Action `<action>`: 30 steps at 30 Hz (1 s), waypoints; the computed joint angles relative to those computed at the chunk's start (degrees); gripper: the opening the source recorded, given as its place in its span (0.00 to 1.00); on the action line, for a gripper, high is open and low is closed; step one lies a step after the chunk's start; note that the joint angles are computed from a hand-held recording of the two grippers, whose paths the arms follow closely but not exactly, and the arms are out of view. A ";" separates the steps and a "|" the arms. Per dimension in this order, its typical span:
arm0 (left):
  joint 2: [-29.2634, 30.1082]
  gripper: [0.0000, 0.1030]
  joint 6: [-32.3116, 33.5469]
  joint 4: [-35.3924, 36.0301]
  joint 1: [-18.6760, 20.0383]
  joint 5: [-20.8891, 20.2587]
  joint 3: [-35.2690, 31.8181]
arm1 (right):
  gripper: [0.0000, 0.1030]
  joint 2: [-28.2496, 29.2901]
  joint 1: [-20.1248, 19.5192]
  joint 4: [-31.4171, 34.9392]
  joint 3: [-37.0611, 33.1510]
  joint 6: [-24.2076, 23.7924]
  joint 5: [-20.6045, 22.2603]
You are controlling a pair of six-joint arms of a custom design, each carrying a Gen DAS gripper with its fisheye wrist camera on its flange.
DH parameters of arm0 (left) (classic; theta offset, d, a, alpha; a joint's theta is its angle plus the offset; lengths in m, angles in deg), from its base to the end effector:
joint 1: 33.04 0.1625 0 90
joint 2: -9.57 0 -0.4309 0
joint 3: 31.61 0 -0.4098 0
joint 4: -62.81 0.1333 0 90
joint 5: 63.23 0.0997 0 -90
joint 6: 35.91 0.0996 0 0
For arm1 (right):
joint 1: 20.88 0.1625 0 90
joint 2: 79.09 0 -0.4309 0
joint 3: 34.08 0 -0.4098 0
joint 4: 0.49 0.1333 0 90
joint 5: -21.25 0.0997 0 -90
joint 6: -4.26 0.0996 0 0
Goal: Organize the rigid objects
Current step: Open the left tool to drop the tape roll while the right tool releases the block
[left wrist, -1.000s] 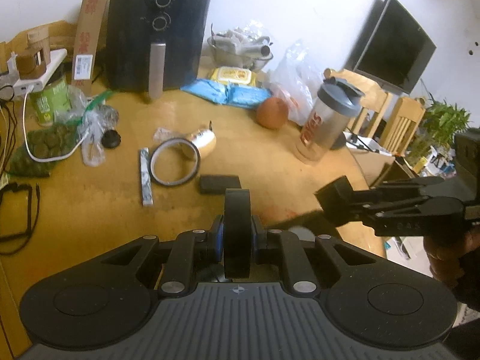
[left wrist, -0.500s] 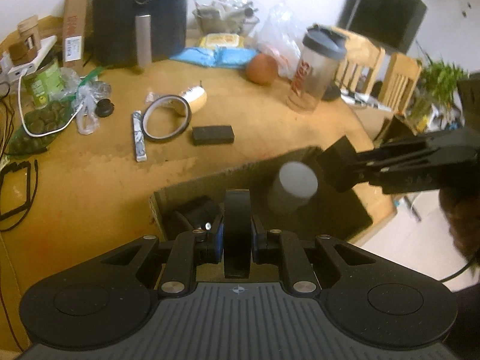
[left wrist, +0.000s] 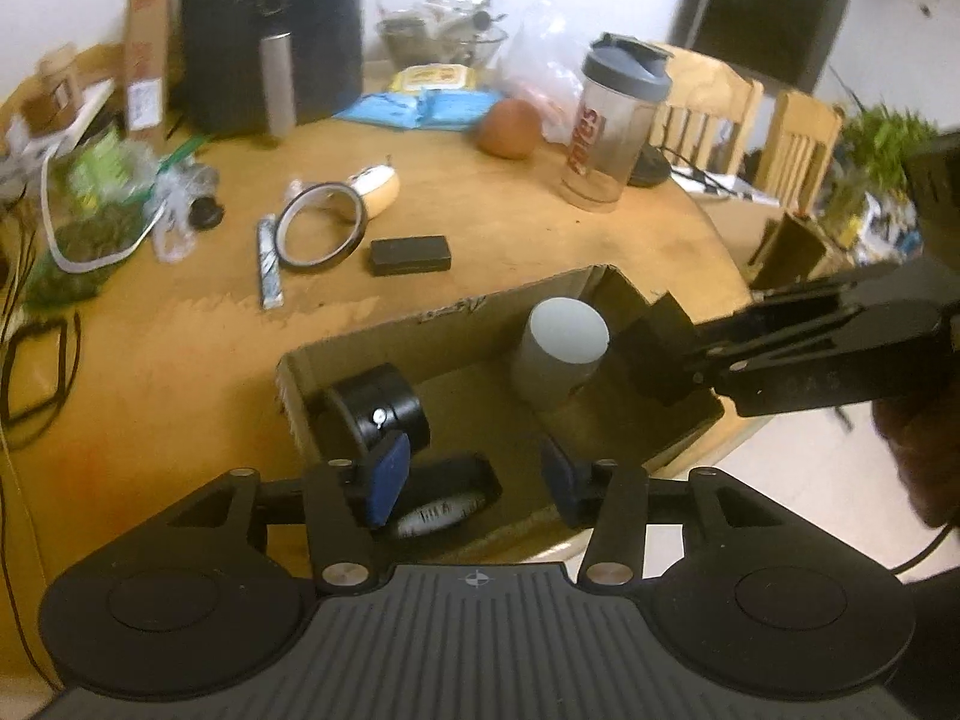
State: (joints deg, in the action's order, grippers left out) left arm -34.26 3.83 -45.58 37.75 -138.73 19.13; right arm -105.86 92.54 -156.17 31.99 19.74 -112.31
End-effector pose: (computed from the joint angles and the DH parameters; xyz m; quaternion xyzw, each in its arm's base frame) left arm -0.1252 -0.8402 0.3369 0.4747 0.8655 -0.0753 0.1412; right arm 0.3865 -0.7297 0.0767 -0.0219 -0.9078 0.3201 0.2701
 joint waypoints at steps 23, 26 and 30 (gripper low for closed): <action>-0.85 0.47 -8.81 -1.87 1.05 2.69 -0.54 | 0.94 4.14 0.70 14.66 -8.92 5.73 -4.22; -0.37 0.47 -9.36 -1.37 1.07 3.53 -1.31 | 0.95 4.62 0.75 16.42 -9.88 6.46 -4.98; 0.25 0.47 -9.25 -1.40 1.11 4.30 -2.35 | 1.00 4.77 0.83 17.41 -10.20 7.39 -6.10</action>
State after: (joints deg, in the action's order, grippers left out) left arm -34.02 -5.42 -46.99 38.86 -134.43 16.78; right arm -101.09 93.38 -138.75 21.79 27.13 -118.41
